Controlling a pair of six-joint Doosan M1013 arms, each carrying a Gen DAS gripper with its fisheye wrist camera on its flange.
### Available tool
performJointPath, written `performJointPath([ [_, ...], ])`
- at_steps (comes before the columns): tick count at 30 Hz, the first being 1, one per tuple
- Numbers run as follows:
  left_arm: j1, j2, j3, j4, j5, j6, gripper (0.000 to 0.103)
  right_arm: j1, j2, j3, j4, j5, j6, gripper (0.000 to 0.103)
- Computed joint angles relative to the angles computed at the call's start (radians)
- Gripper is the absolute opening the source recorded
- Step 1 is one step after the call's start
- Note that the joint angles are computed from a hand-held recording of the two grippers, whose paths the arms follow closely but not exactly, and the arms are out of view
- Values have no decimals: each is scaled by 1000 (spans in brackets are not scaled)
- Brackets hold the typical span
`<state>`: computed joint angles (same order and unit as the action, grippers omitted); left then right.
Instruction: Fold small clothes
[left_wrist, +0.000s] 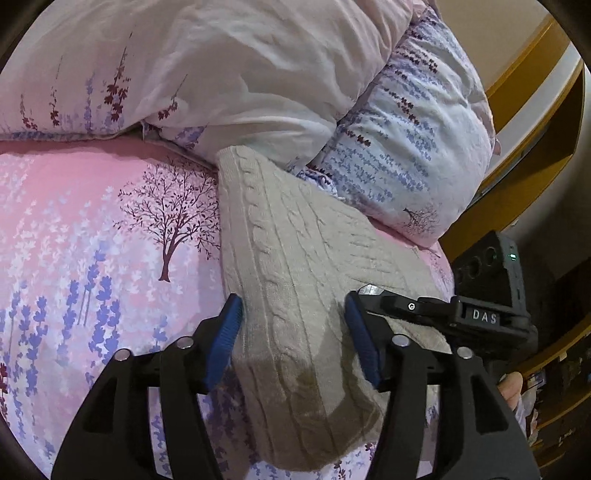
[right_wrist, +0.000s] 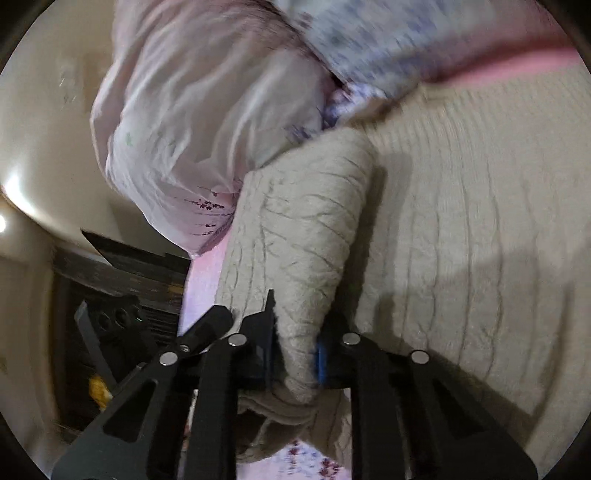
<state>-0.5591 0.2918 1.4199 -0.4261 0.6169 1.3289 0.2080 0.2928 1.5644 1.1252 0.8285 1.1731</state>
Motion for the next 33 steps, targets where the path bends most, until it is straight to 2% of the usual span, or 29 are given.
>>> performJointPath([
  [2,9,-7,12,-86,-25,53,85,12,-30,7,-37,-73,-31,14],
  [3,9,-12,18,-97,-40,56,89,16,-44,10,-56,-106,-43,14],
  [7,12,-28,35,-173,-80,125,92,29,-99,16,-194,-225,-28,14],
  [11,7,-24,30,-186,-67,147,92,28,-148,33,-428,-314,114,14],
  [15,-3,-10,14,-193,-33,175,92,-9,-170,63,-592,-303,252,13],
  [21,-22,9,-19,-179,-1,190,92,-40,-186,100,-722,-300,373,13],
  [26,-36,22,-35,-174,13,200,92,-64,-235,157,-733,-390,406,13],
  [28,-41,29,-42,-172,24,199,92,-75,-224,158,-773,-351,465,13],
  [30,-47,36,-49,-167,34,194,92,-92,-196,154,-790,-273,521,13],
  [33,-54,47,-59,-161,57,191,92,-111,-203,176,-696,-271,466,13],
])
